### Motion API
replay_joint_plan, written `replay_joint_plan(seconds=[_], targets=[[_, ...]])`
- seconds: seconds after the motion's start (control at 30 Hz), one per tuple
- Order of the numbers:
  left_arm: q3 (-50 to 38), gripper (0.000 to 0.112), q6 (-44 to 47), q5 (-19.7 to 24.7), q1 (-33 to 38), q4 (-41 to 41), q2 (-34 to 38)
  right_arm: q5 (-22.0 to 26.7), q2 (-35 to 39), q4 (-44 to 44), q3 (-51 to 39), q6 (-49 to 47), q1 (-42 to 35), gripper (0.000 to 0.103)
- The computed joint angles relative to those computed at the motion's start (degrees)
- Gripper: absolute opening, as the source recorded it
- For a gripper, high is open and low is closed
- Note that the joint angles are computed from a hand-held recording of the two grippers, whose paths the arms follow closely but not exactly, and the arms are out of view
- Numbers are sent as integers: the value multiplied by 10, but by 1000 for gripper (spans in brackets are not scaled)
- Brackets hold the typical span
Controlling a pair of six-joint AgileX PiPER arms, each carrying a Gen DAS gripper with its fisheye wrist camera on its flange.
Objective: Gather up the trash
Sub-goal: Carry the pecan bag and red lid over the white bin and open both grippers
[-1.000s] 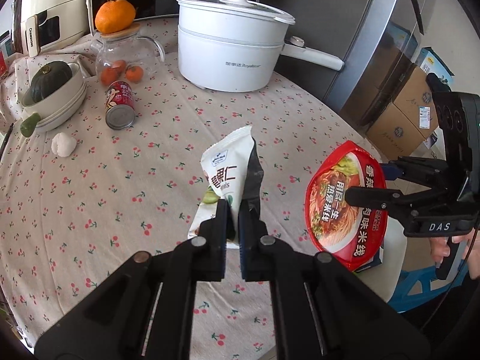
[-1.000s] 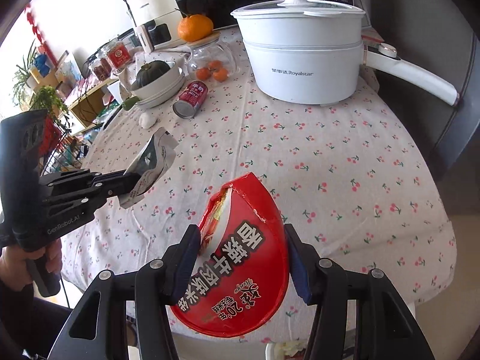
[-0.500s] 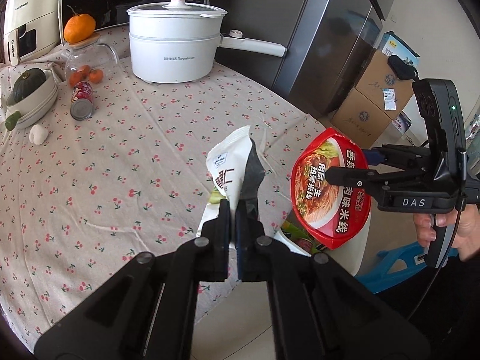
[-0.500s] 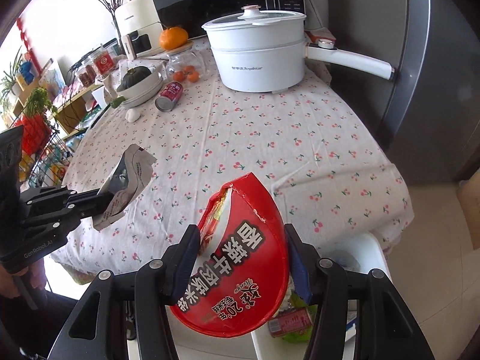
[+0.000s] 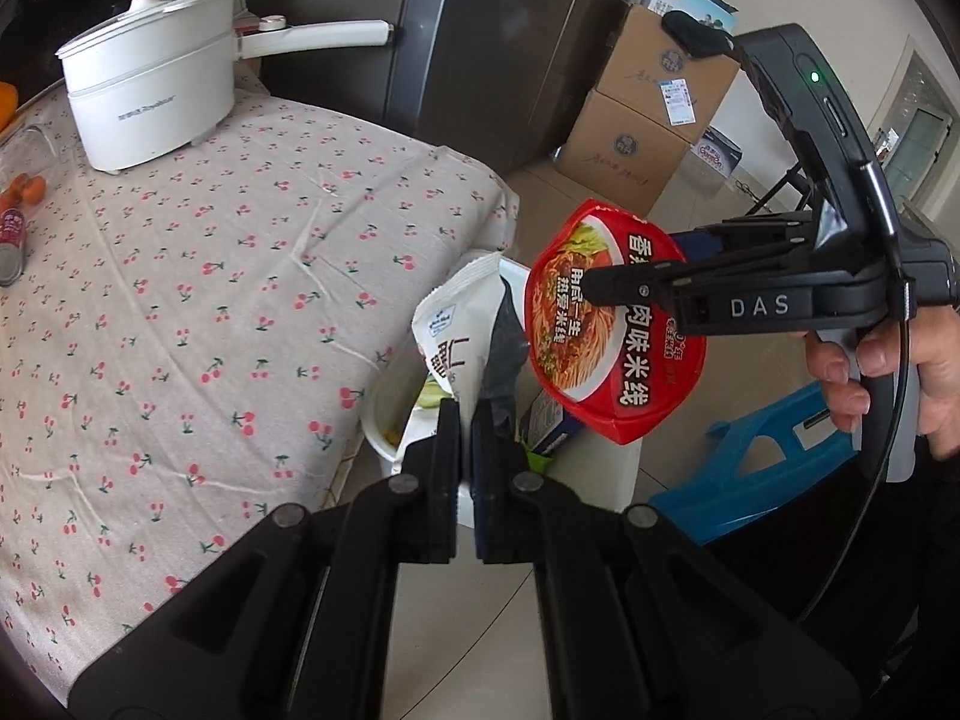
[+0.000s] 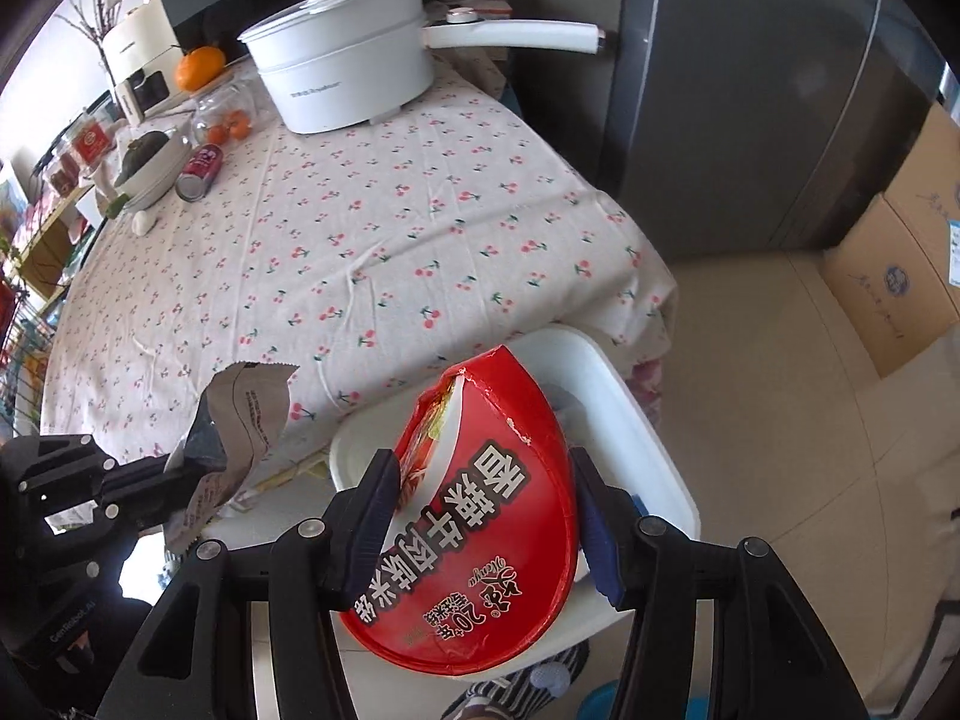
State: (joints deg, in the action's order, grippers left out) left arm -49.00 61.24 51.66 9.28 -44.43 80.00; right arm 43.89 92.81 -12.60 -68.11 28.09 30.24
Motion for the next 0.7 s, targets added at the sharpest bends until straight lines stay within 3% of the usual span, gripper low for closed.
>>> replay_joint_plan(seconds=[0.17, 0.37, 0.43, 0.5, 0.57, 0.7], targets=[[-2, 4, -35, -48, -73, 10, 36, -6, -32, 7, 46, -10, -45, 58], [-4, 8, -50, -77, -107, 13, 59, -7, -44, 17, 63, -28, -74, 58], [-11, 20, -54, -72, -103, 16, 62, -7, -44, 19, 65, -34, -81, 58], [-14, 46, -64, -72, -97, 27, 58, -7, -41, 21, 65, -37, -83, 58], [-9, 62, -65, -77, -91, 28, 49, -6, -40, 22, 64, -38, -85, 58], [-13, 78, -77, -64, -68, 46, 35, -5, -34, 24, 59, -40, -81, 59]])
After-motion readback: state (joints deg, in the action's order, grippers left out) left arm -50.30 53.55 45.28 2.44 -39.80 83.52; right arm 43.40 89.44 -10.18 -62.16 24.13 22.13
